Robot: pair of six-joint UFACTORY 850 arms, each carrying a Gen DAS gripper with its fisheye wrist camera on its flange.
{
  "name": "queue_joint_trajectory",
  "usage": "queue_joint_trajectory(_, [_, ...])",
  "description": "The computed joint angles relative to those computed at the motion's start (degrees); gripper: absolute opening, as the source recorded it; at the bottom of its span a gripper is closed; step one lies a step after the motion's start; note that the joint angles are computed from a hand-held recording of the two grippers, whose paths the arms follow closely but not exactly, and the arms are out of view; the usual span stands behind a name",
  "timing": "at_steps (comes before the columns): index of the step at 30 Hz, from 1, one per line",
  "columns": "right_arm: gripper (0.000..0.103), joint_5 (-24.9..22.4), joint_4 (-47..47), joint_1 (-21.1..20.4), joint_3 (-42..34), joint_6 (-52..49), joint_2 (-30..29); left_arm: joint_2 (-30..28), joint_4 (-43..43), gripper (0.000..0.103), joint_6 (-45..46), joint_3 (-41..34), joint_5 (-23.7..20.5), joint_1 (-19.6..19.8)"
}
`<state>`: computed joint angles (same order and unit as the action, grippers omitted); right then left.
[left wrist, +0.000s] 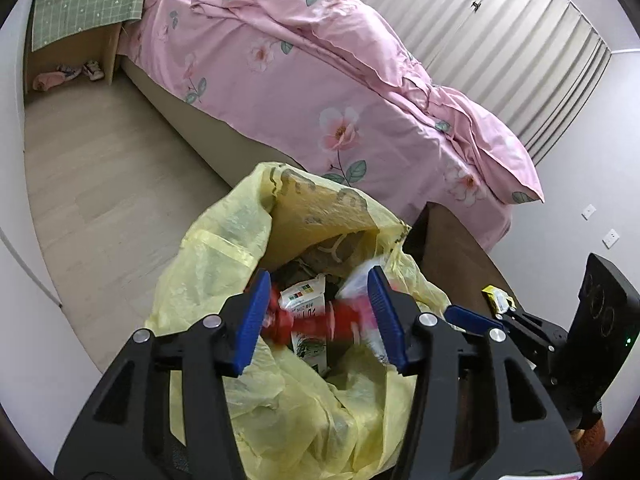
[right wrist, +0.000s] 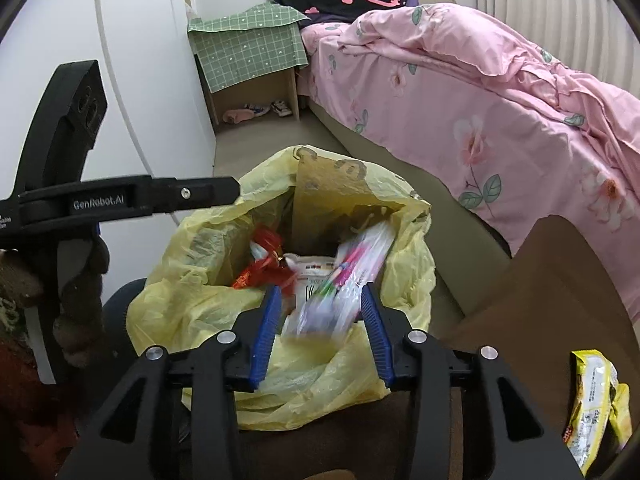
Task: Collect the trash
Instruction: 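Carry both items over the yellow bag and open both tools to drop them, then move both tools back over the table toward the snack wrappers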
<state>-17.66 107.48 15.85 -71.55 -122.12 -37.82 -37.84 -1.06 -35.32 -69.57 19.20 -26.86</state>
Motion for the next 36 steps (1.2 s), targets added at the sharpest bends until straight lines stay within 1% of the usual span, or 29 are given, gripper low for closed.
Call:
queue_joint_trajectory(3, [0.040, 0.12, 3.52, -0.42, 1.58, -2.71, 1.40, 0.33, -4.37, 0.048, 4.41, 0.07, -0.39, -0.45])
queue_joint_trajectory(6, [0.040, 0.08, 8.11, -1.10, 4.54, -6.60, 4.07, 0.88, -8.63, 0.049, 8.66, 0.35, -0.53, -1.10])
queue_joint_trajectory(8, [0.040, 0.13, 13.10, -1.67, 7.16, -11.16, 6.36, 1.36, -12.42, 0.049, 12.69, 0.44, -0.56, -1.93])
queue_joint_trajectory(10, [0.040, -0.19, 20.66, -2.72, 11.23, -17.93, 9.61, 1.91, -15.69, 0.049, 16.59, 0.62, -0.38, -2.90])
queue_joint_trajectory(13, [0.040, -1.13, 28.36, -5.01, 16.85, -23.73, 14.00, 2.15, -18.10, 0.053, 20.34, -0.04, -1.00, -4.44])
queue_joint_trajectory(15, [0.040, -1.49, 34.73, -6.55, 20.67, -28.88, 16.95, 2.37, -19.10, 0.053, 22.46, -0.62, -1.63, -5.91])
queue_joint_trajectory(17, [0.040, -1.75, 45.38, -8.14, 25.57, -38.40, 20.77, 2.45, -19.43, 0.053, 23.95, -1.35, -2.38, -7.34])
queue_joint_trajectory(19, [0.040, -2.36, 52.86, -9.68, 29.59, -44.96, 23.96, 2.43, -20.29, 0.053, 26.52, -2.48, -3.50, -9.13])
queue_joint_trajectory(21, [0.040, -3.27, 56.83, -11.57, 33.24, -48.04, 27.01, 2.34, -20.43, 0.053, 28.11, -3.58, -4.60, -10.54])
queue_joint_trajectory(24, [0.040, -5.27, 61.17, -14.85, 38.82, -50.93, 31.41, 2.25, -17.36, 0.053, 28.31, -4.94, -5.76, -12.80])
queue_joint_trajectory(26, [0.040, -6.56, 62.07, -17.24, 42.16, -50.62, 33.73, 2.13, -14.39, 0.053, 27.65, -5.82, -6.09, -14.11])
queue_joint_trajectory(29, [0.040, -8.33, 63.13, -19.66, 45.63, -50.08, 35.88, 1.51, -9.49, 0.053, 25.07, -7.23, -7.14, -15.38])
queue_joint_trajectory(31, [0.040, -9.63, 64.97, -20.13, 47.13, -50.98, 36.60, 0.75, -3.73, 0.053, 20.60, -8.55, -8.15, -15.98])
queue_joint_trajectory(33, [0.040, -10.92, 64.64, -21.11, 48.37, -50.12, 37.12, 0.00, 1.24, 0.053, 16.74, -9.66, -8.50, -16.39])
queue_joint_trajectory(35, [0.040, -11.64, 63.86, -22.01, 48.81, -49.42, 36.99, -1.50, 7.56, 0.053, 12.56, -11.74, -8.68, -16.81])
queue_joint_trajectory(36, [0.040, -11.65, 64.04, -22.03, 48.64, -49.61, 36.73, -2.51, 12.44, 0.053, 8.95, -13.06, -8.69, -16.87])
